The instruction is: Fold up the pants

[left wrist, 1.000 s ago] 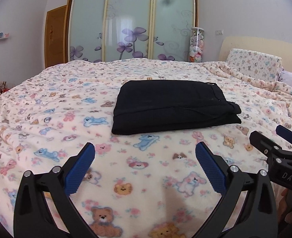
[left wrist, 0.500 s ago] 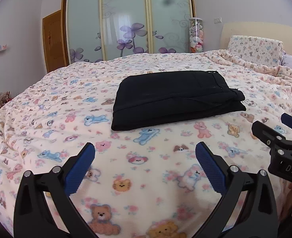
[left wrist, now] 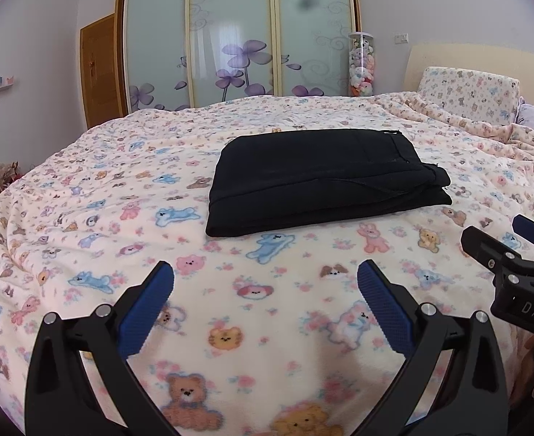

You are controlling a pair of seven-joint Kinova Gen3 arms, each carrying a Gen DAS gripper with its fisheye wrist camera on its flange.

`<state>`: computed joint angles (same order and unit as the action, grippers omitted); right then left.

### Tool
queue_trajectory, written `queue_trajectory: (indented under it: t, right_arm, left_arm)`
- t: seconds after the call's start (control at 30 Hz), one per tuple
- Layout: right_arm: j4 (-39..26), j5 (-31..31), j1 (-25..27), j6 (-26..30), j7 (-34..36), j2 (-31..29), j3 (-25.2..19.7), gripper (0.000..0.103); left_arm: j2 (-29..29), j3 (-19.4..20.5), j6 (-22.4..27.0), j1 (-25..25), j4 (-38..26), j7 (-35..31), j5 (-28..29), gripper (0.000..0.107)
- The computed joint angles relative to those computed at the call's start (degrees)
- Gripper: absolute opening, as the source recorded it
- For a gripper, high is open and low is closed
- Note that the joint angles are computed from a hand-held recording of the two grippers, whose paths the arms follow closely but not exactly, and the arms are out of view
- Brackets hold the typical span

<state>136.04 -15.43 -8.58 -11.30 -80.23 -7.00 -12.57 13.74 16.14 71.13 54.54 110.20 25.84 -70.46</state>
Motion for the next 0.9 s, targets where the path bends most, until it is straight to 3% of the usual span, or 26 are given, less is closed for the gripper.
queue_trajectory:
  t: [0.47, 0.9]
  right_arm:
    - [-0.56, 4.01, -2.23, 0.68, -3.06, 0.99, 2.92, 0.102]
    - [-0.65, 4.94, -1.97, 1.02, -3.99, 1.05, 2.79, 0.102]
  left_arm:
    - [-0.03, -0.02, 0.02, -0.04, 0.11, 0.11, 0.0, 0.101]
    - [-0.03, 0.07, 0.15, 0.07, 0.15, 0.3, -0.33, 0.101]
